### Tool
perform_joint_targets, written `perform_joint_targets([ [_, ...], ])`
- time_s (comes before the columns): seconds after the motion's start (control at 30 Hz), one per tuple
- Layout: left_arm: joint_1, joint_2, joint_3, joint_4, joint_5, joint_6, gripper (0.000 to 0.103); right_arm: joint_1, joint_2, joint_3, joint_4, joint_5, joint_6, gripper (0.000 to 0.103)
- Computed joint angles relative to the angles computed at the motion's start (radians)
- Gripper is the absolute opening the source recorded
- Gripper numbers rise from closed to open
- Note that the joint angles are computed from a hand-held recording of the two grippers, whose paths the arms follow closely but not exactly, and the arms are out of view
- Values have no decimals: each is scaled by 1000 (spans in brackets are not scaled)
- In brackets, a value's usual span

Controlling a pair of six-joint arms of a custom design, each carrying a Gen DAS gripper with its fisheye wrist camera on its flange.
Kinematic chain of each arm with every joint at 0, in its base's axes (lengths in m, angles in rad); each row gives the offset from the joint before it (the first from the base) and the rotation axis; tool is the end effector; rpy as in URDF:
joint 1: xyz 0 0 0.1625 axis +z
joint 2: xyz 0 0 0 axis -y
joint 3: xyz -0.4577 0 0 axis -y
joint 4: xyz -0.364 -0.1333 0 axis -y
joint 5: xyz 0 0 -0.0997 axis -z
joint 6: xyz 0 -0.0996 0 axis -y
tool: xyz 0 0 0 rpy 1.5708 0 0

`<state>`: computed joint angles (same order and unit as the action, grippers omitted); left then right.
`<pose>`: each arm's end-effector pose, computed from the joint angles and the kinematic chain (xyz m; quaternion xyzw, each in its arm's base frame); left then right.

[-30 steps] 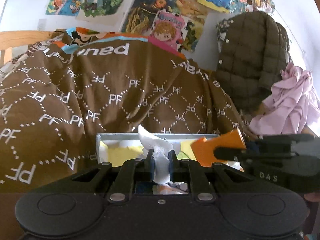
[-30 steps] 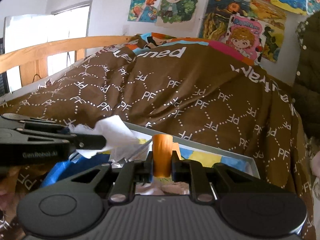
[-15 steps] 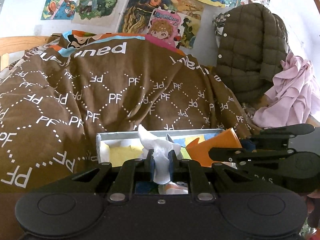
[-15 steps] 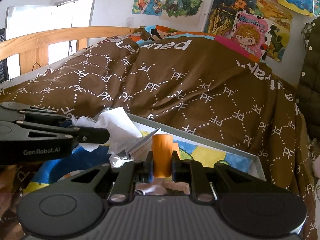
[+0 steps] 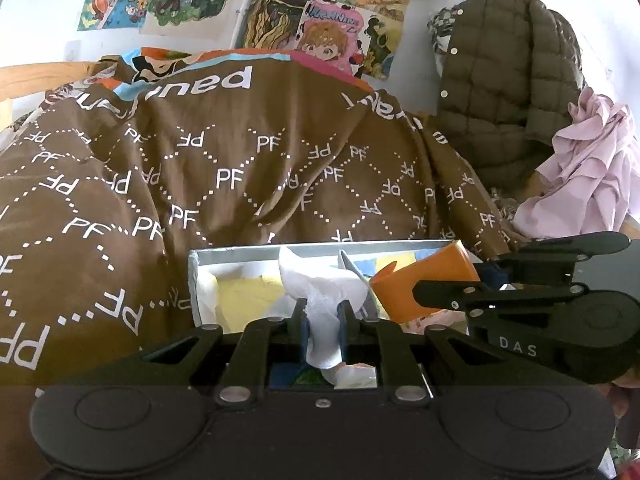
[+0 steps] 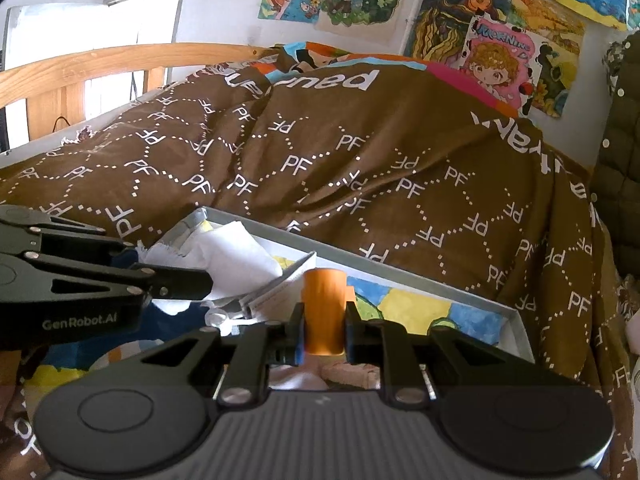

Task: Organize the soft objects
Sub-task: 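Open both tools to drop the cup and cloth into the tray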

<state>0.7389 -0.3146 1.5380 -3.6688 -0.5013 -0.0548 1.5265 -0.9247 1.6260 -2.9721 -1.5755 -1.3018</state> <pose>-0.3391 -0.6075 0.0077 0.0955 0.8031 -0.5272 0.2607 0.1020 -0.6993 0.2811 0.5518 -0.7602 0.2667 0.2155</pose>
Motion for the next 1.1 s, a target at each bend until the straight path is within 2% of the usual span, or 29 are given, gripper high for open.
perform_joint_targets([
  [0.23, 10, -15, 10, 82, 15, -107, 19, 1, 13, -18, 17, -21, 25, 25],
  [0.5, 11, -18, 19, 99, -3, -125, 25, -1, 8, -6, 5, -16, 30, 30],
  [0.6, 10, -18, 21, 105, 0, -137, 30, -2, 6, -2, -5, -12, 36, 34],
  [0.77, 7, -18, 24, 109, 18, -162, 45, -3, 3, -2, -8, -12, 43, 40],
  [0.83, 5, -17, 24, 103, 22, -171, 47, -5, 0, 0, -12, -8, 45, 47],
  [0.97, -3, -11, 21, 84, 33, -162, 58, -7, -6, 1, -15, 1, 43, 54],
  [1.1, -9, -9, 24, 72, 36, -162, 62, -10, -13, 7, -27, 7, 29, 62],
])
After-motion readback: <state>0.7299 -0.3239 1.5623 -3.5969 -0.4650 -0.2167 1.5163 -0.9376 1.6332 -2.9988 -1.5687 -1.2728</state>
